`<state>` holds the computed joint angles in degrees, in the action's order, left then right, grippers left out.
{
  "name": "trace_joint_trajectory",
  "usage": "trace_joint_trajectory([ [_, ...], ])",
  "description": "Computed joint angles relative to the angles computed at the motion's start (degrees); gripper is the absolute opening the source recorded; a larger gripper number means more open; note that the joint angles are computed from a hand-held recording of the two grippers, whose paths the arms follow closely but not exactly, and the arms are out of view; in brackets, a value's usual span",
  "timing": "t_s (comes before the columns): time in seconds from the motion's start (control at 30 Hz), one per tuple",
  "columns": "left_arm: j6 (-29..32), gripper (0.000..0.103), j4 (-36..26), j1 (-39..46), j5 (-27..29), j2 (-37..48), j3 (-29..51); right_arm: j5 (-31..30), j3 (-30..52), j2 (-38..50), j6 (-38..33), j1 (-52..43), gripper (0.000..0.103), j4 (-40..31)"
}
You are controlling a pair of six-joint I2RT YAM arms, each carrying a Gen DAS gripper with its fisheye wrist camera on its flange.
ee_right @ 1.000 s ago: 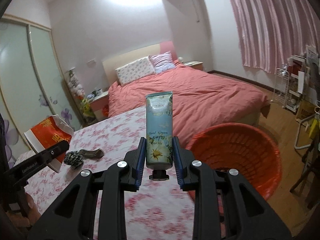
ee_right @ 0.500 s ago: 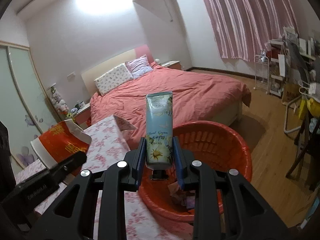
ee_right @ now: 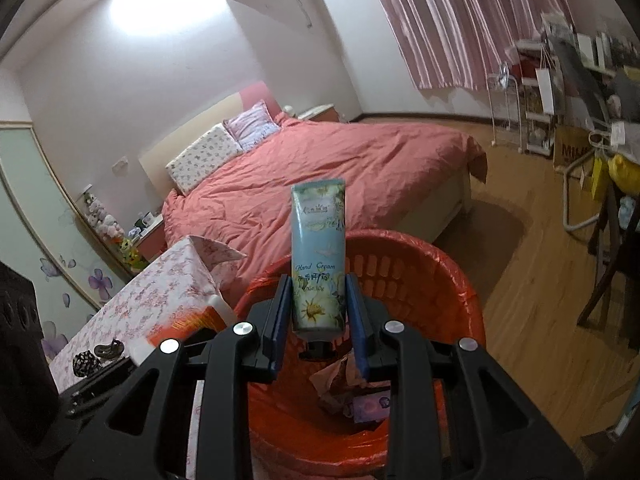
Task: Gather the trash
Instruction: 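Open both tools to drop the cup and tube into the basket, then grasp the black-white floral cloth with the left tool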
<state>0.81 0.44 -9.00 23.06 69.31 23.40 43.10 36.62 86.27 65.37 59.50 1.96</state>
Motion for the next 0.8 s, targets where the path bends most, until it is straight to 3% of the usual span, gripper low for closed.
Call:
trace_joint_trajectory([
  [0.2,1.54,0.052,2.29,1.54,0.49,7.39,0.84,-3.29,-0.64,1.75,0.8,-1.54,0.029,0.99],
  [0.3,2.38,0.056,1.57,3.71,1.44,7.57,0.97,-3.47,-0.74,1.46,1.39,-1.38,0.037,0.05],
  [0.5,6.85,0.063,-2.43,9.82,3.04,3.23,0.51,-2.41,-0.34,-0.33,2.64,-0.54,0.038,-3.06],
  [0.8,14.6,0.074,-8.3,23.89,5.0,-2.07,0.34,-0.94,4.66,2.62,3.21,2.51,0.05,-6.87],
])
